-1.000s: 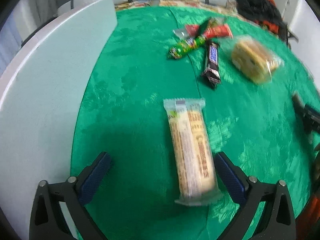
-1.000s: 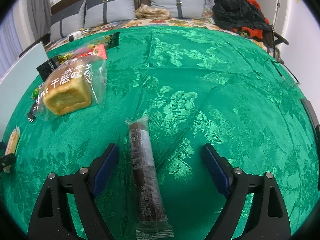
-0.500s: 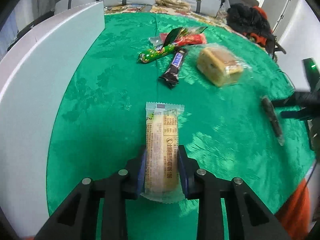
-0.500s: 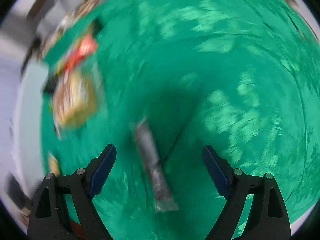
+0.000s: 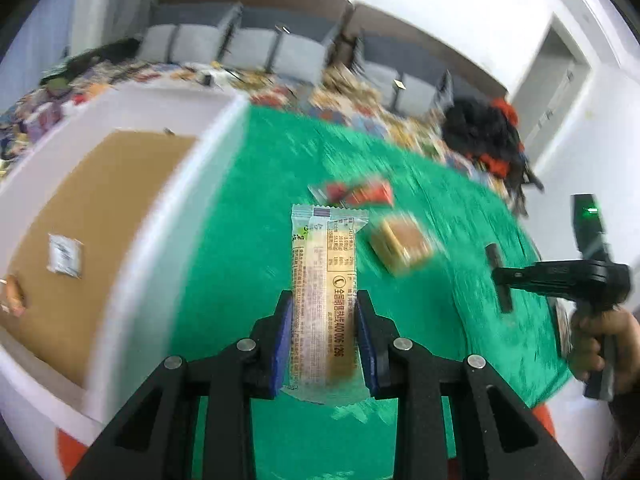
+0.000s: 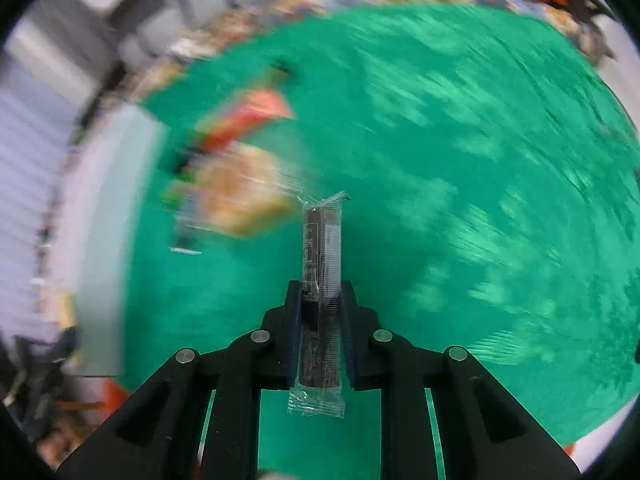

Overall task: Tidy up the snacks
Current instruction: 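Carry the wafer bar and chocolate stick into the white box with both grippers, then open both grippers in the box and withdraw them over the snack pile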

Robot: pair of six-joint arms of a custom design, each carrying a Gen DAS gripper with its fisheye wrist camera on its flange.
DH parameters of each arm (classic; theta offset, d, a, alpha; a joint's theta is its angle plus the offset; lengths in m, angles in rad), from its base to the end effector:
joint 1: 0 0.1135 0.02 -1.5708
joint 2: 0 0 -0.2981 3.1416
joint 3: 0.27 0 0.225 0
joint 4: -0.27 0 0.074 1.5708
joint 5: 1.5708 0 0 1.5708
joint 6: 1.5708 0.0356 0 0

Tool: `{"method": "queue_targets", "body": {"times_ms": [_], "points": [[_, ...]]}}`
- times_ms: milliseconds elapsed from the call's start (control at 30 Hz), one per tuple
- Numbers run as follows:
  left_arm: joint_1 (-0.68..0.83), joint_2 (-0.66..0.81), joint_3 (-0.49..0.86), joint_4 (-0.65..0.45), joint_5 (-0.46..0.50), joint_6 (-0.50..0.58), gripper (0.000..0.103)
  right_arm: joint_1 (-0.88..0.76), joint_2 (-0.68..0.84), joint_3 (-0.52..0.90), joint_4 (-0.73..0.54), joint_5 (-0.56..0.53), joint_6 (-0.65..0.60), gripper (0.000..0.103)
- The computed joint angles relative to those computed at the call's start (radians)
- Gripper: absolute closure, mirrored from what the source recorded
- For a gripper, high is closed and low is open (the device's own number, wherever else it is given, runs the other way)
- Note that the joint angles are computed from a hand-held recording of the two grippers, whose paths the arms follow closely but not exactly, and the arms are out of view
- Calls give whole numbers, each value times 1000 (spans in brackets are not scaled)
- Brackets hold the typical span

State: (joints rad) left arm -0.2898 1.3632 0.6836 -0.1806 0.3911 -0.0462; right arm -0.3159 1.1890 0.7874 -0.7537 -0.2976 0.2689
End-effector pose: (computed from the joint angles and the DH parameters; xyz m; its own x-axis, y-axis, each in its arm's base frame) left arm 0.2210 -0.0801 0.2346 -0.7488 0.1787 -0.6382 0.4684 0.8240 -0.3188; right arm 0.1701 -0.0446 0.2618 -0.7894 0.5252 -0.3179 0.4089 0.8360 0.3659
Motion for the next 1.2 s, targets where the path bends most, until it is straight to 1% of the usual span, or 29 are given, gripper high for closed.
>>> {"method": "queue_targets", "body": {"times_ms": [100,167,200,233,267,300,333,367,400,433,467,500,533,600,633,667,700,733,800,867,900,933,967,1000,1033,1100,1133,1167,1200], "points": [[197,20,110,-94,45,85,74,272,25,168,22,-10,197,85],[312,53,171,-135,48,148,74,475,104,302,77,18,310,85],[365,79,203,-153,49,176,74,552,155,367,101,32,341,85],[428,115,241,-168,48,210,74,641,233,463,123,42,366,85],[469,138,259,-172,41,238,74,704,284,511,147,59,385,84],[505,162,268,-165,28,266,74,765,359,593,157,77,392,81],[539,204,294,-165,-8,295,71,801,411,642,170,88,388,79],[561,239,309,-167,-35,314,58,839,473,698,177,99,378,61],[583,271,323,-173,-60,329,50,871,542,769,157,102,357,36],[611,289,326,-170,-77,341,37,901,590,817,130,134,343,33],[630,297,323,-161,-89,346,35,918,615,835,121,174,336,35],[650,293,308,-150,-93,354,35,927,613,814,132,205,335,35],[666,283,286,-135,-86,359,35,928,585,748,175,221,337,35],[703,240,230,-116,-32,367,31,910,562,645,258,261,324,35],[705,222,209,-111,-17,364,29,904,513,540,293,322,312,35],[701,193,181,-107,13,358,29,907,475,475,310,377,306,35],[690,156,149,-111,49,350,28,906,415,359,343,464,296,35],[671,130,142,-127,69,338,25,909,351,243,375,560,293,35],[603,19,67,-153,152,315,18,926,229,9,439,756,312,35],[508,-64,11,-164,200,288,5,926,131,-180,447,898,355,35],[446,-101,-21,-155,212,264,1,912,85,-274,428,945,391,35],[348,-134,-71,-112,219,223,0,875,48,-349,415,952,410,35],[253,-139,-110,-61,204,183,0,820,16,-396,410,934,400,35],[137,-122,-139,-9,152,136,0,752,-13,-446,419,910,384,35],[23,-78,-155,45,78,94,0,645,-56,-504,453,872,339,35],[-148,58,-174,176,-60,38,0,476,-127,-553,492,799,240,35],[-201,110,-175,223,-112,20,0,393,-115,-565,544,750,185,35],[-270,213,-161,295,-203,6,0,336,-76,-565,585,713,153,35],[-302,266,-154,331,-250,4,0,285,-23,-570,645,676,116,35]]}}
